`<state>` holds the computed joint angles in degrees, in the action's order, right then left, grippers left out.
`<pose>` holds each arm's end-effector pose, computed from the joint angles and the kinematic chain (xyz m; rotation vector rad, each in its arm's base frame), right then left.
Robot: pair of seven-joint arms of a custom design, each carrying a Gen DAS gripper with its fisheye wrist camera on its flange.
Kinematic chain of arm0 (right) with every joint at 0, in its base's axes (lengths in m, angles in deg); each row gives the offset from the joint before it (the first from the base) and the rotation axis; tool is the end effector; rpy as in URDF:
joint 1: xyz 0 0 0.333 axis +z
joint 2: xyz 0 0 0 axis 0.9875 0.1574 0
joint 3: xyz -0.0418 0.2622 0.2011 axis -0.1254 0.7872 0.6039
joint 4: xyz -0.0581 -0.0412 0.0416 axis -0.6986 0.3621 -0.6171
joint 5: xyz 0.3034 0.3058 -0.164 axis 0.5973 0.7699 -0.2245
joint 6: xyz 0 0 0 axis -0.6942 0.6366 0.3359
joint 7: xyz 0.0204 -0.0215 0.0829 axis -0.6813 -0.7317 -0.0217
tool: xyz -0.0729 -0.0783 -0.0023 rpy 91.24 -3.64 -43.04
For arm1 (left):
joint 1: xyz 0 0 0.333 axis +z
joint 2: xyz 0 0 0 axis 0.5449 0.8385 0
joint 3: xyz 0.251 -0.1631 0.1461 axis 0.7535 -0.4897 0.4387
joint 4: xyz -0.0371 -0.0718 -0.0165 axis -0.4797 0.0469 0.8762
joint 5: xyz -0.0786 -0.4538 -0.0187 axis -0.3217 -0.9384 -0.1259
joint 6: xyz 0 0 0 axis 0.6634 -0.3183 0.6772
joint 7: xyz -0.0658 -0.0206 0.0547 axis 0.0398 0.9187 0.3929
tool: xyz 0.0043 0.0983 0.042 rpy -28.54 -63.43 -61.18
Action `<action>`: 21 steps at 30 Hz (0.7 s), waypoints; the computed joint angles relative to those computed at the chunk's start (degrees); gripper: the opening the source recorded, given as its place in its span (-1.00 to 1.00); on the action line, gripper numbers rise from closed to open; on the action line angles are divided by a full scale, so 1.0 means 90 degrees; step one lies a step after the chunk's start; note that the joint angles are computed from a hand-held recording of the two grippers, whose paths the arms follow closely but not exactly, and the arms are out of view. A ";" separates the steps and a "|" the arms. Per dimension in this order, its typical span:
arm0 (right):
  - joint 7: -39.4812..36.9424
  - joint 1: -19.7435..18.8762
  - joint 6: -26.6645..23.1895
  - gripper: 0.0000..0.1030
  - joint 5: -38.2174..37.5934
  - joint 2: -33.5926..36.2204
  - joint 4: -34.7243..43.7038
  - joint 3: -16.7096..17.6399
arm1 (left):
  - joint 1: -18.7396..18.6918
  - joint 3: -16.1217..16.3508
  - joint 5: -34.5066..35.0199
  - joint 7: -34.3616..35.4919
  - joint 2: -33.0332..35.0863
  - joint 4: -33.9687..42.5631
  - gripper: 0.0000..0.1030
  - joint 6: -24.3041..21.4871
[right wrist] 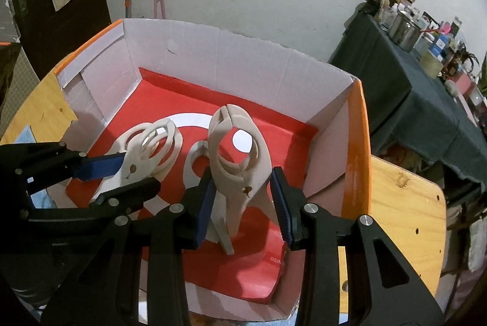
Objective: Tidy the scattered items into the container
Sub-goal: 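Lower both held clamps onto the red floor of the box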
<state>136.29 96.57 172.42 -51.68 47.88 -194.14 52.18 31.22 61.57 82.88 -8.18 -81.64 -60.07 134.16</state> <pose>0.5878 0.1751 0.4602 -2.2793 1.2814 -0.5157 0.5091 -0.1681 0.4494 -2.1293 1.6982 -0.6845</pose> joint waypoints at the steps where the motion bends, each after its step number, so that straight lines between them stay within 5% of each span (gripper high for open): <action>1: 0.0043 -0.0008 0.0017 -0.32 -0.0046 0.0012 -0.0001 0.0009 | -0.0006 0.0008 -0.0017 -0.0002 -0.0004 -0.0005 -0.32 -0.0004; 21: 0.0554 -0.0112 -0.0132 -0.32 -0.0565 0.0410 0.0316 0.0134 | -0.0021 0.0069 -0.0133 -0.0112 0.0078 0.0024 -0.32 -0.0102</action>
